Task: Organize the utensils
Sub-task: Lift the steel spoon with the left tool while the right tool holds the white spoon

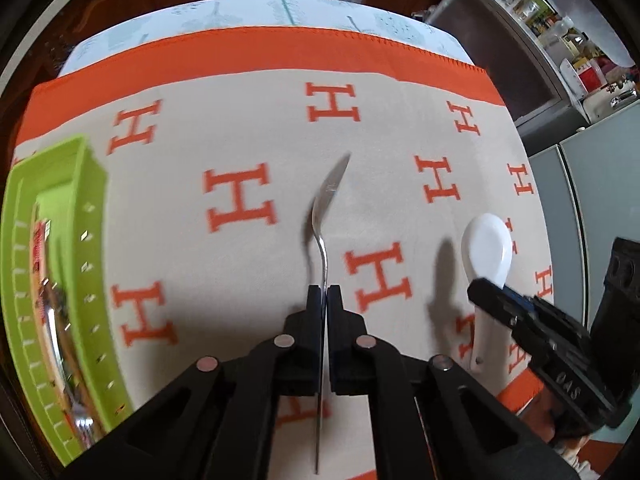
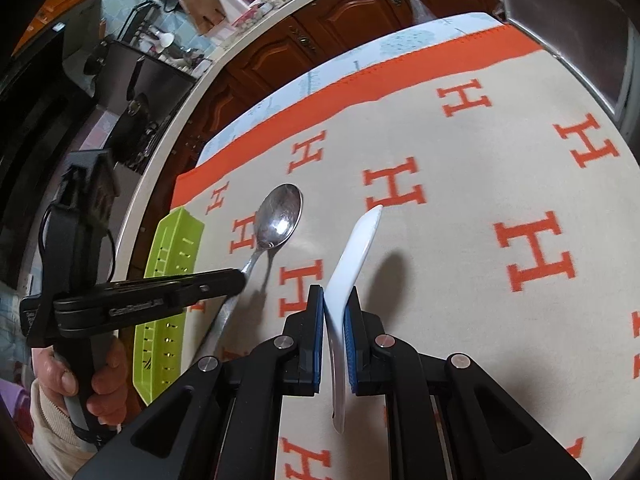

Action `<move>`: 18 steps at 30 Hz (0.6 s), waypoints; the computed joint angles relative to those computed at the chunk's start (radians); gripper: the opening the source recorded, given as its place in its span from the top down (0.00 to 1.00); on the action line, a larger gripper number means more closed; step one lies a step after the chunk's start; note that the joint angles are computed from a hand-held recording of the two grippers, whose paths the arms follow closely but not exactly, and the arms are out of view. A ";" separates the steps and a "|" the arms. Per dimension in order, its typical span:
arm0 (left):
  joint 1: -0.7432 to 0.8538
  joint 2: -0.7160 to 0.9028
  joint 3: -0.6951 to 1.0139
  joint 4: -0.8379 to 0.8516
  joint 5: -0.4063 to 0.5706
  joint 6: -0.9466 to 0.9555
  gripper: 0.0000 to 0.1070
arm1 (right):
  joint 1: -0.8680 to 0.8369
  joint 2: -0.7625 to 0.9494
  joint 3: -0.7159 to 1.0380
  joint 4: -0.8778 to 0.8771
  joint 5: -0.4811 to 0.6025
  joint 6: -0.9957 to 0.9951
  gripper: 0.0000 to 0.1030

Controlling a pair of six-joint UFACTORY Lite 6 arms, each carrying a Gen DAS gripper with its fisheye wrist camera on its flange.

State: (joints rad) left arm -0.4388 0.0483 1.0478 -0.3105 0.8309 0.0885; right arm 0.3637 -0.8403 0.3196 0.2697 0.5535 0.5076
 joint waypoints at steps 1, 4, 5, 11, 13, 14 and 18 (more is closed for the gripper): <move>-0.002 -0.024 -0.029 0.013 -0.002 -0.004 1.00 | 0.020 0.008 0.006 -0.012 -0.006 0.021 0.91; 0.039 -0.059 -0.091 0.011 0.009 0.027 1.00 | 0.096 0.038 0.030 -0.075 -0.026 0.116 0.91; 0.053 -0.062 -0.105 0.003 0.008 0.038 1.00 | 0.115 0.045 0.034 -0.093 -0.031 0.142 0.91; 0.111 -0.151 -0.173 -0.016 0.017 0.081 1.00 | 0.189 0.052 0.063 -0.155 -0.013 0.242 0.91; 0.139 -0.196 -0.184 -0.023 0.034 0.097 1.00 | 0.213 0.056 0.079 -0.175 -0.006 0.269 0.91; 0.143 -0.205 -0.184 -0.023 0.041 0.098 1.00 | 0.225 0.058 0.090 -0.191 0.002 0.286 0.91; 0.190 -0.249 -0.217 -0.014 0.067 0.138 1.00 | 0.291 0.098 0.132 -0.256 -0.006 0.370 0.91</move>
State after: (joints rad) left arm -0.2485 -0.2003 0.8308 -0.3249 0.8978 0.2269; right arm 0.6548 -0.7423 0.4513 0.0138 0.5475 0.8773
